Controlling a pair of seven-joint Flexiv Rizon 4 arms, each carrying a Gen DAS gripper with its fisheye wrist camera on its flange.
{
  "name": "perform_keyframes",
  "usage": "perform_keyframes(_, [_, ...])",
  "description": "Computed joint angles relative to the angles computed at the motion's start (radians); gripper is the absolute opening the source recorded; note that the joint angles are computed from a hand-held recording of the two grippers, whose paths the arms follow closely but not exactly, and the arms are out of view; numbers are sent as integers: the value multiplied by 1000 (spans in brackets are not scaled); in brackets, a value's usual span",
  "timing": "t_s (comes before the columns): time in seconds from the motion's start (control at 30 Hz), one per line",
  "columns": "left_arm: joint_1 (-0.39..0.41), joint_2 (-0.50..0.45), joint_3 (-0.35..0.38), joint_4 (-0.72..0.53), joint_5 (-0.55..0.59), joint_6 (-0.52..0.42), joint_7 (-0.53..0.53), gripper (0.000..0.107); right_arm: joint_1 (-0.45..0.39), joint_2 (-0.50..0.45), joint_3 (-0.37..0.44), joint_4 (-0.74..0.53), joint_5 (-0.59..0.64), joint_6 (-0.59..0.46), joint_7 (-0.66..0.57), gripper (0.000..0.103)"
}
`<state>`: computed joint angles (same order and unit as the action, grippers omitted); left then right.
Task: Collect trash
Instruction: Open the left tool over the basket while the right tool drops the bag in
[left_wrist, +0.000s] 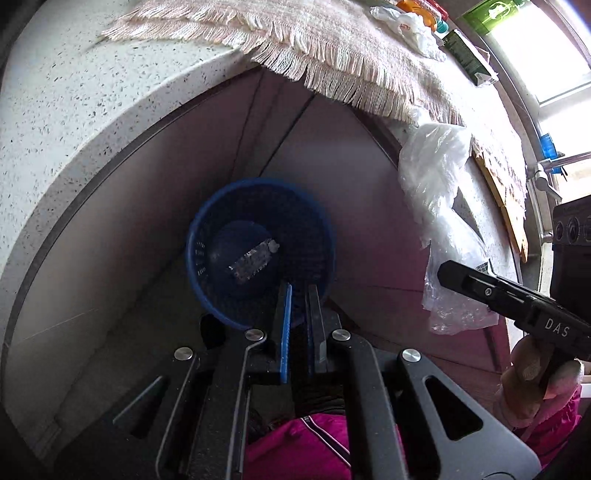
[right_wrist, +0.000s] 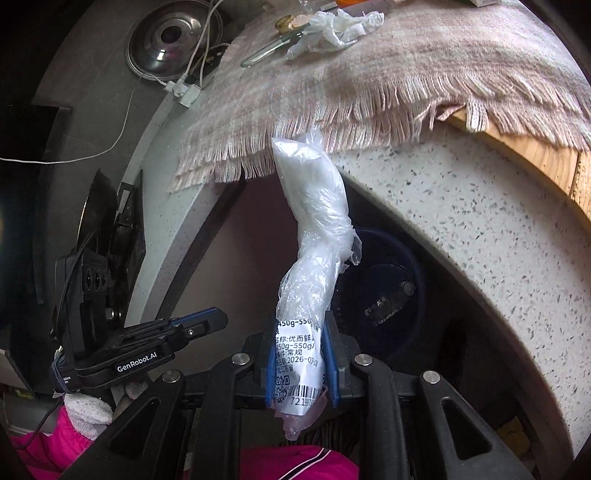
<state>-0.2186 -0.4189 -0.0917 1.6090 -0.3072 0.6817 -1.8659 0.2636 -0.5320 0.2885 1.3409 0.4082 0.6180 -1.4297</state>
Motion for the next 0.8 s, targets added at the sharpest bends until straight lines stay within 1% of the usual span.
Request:
perform_keyframes(0.43, [-7, -9, 2, -2, 14, 10, -13, 4, 26, -44, 7, -9, -20, -70, -15, 20])
perform_keyframes(0.67, [-10, -5, 6, -5, 29, 11, -25, 4, 40, -53, 4, -16, -36, -77, -18, 37])
perform_keyframes(0.8, [-11, -1, 7, -5, 35, 12, -28, 4, 37, -49, 3, -12, -38, -79, -19, 38])
